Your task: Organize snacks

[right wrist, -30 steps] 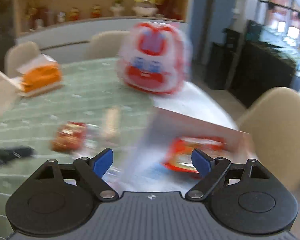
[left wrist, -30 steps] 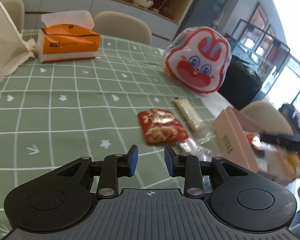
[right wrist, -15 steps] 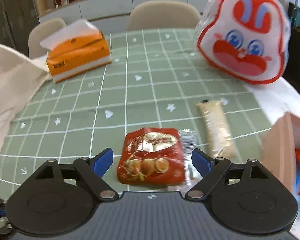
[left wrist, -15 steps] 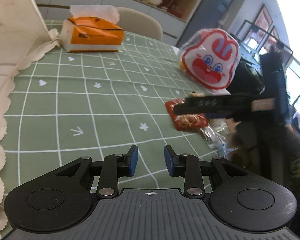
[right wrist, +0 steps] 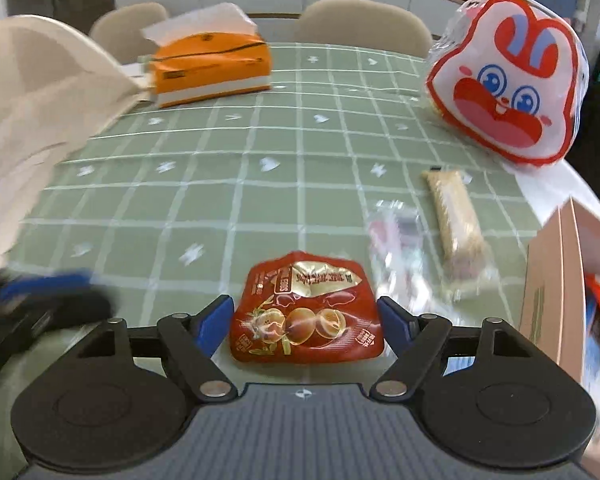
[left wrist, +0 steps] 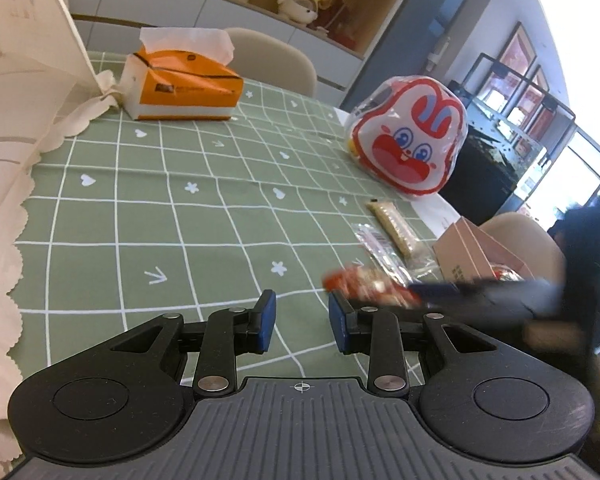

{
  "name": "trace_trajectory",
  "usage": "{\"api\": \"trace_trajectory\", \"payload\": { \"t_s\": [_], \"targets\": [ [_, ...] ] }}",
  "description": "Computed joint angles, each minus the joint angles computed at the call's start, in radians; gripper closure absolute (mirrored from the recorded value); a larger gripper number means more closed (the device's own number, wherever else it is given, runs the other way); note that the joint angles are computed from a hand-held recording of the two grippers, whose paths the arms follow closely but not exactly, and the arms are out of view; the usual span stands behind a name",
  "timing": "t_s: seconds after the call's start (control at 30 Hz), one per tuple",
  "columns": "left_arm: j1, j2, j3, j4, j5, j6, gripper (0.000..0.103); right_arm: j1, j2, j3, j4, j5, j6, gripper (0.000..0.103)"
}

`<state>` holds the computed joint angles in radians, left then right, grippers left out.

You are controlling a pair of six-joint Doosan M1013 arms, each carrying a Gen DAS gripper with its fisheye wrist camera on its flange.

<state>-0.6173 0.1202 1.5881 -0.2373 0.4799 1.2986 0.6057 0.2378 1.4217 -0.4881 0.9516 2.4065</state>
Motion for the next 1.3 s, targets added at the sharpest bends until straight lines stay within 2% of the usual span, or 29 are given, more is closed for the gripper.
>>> {"api": "trace_trajectory", "payload": {
  "t_s": [0.13,0.23,0.4,0.53,0.67,0.83,0.93,1.03,1.17,1.3],
  "targets": [
    [0.0,0.002,-0.001,-0.036,0.011,0.033,0.07,0.04,-0.083,0.088,0.027,-0.069,0.016,0.025],
    [-0.002,0.005,-0.004,-0.111,0.036,0.113,0.07,0.076,-0.142,0.156,-0.016,-0.099,0.083,0.025],
    [-0.026,0.015,-0.022,-0.189,0.082,0.244,0.07,0.137,-0.219,0.267,-0.174,-0.072,0.272,0.025],
    [-0.046,0.034,-0.053,-0.217,0.108,0.303,0.07,0.153,-0.248,0.331,-0.256,-0.024,0.396,0.025],
    [-0.054,0.083,-0.115,-0.301,0.14,0.338,0.07,0.155,-0.291,0.405,-0.31,-0.096,0.523,0.024],
    [-0.086,0.178,-0.245,-0.271,0.212,0.311,0.07,0.16,-0.311,0.438,-0.362,-0.139,0.604,0.02],
    [-0.125,0.228,-0.319,-0.129,0.211,0.229,0.07,0.152,-0.323,0.453,-0.363,-0.175,0.644,0.019],
    [-0.156,0.28,-0.393,-0.003,0.233,0.199,0.07,0.145,-0.336,0.471,-0.378,-0.212,0.689,0.019],
    [-0.169,0.316,-0.443,0.042,0.292,0.27,0.077,0.14,-0.346,0.485,-0.399,-0.236,0.742,0.018],
    [-0.165,0.276,-0.386,0.023,0.295,0.394,0.077,0.135,-0.353,0.496,-0.409,-0.254,0.771,0.017]
  ]
}}
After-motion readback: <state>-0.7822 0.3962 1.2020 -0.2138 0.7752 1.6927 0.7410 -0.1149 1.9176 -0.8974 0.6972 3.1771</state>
